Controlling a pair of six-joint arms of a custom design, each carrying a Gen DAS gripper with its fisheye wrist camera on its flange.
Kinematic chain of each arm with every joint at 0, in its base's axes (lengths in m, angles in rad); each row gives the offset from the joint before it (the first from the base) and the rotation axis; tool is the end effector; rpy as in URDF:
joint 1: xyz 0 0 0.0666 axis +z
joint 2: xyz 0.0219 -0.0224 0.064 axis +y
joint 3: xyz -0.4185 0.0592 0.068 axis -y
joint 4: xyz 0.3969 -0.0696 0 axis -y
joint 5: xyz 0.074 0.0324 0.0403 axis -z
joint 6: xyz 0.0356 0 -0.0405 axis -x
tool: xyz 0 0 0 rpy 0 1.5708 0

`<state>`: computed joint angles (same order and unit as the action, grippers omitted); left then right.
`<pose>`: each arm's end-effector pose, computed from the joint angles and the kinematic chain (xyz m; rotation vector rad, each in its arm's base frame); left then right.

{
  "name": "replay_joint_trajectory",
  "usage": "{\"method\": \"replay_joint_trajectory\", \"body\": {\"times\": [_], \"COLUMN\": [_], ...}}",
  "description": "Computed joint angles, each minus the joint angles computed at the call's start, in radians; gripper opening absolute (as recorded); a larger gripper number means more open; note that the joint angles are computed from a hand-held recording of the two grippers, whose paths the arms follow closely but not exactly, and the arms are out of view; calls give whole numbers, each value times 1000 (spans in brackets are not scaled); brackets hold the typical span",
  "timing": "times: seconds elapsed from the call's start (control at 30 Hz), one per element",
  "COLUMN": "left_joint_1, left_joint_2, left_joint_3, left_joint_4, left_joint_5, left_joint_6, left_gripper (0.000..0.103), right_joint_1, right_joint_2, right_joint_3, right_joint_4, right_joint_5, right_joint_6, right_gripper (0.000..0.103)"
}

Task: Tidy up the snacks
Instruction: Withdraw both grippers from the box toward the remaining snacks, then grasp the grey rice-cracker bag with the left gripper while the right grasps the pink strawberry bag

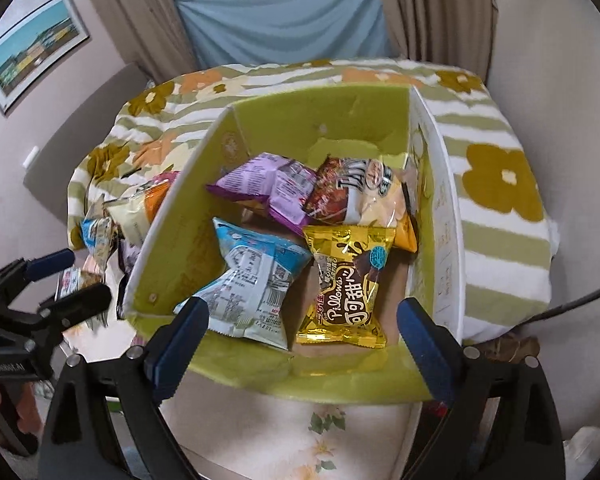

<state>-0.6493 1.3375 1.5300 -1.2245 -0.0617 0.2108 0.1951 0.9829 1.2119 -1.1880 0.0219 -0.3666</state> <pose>0.3491 -0.2627 0.5353 0.5475 2.5598 -0.2279 0.2903 0.0562 0.5168 0.2264 2.5309 0.1957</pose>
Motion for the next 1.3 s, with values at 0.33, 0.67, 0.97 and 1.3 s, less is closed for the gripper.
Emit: {"method": "replay_joint_trajectory", "body": {"times": [0.33, 0.67, 0.97, 1.3], "left_joint_1": [168, 504, 748, 794], "left_joint_2": [-174, -215, -129, 8], "left_joint_3": [-83, -104, -94, -80], "left_joint_4": [10, -34, -95, -138], "left_joint_5": [2, 181, 351, 399], "left_joint_6": [10, -207, -436, -606], "left_gripper": [99, 99, 99, 99], "right_joint_1": [190, 464, 599, 676], "right_joint_2": [-23, 80, 218, 343], "right_joint_3": [51, 113, 154, 156], "right_joint_4": [-1, 19, -13, -39], "right_joint_5": [112, 318, 410, 450], "right_joint_6": [-100, -398, -656, -904], "right_gripper": [94, 94, 94, 94]}}
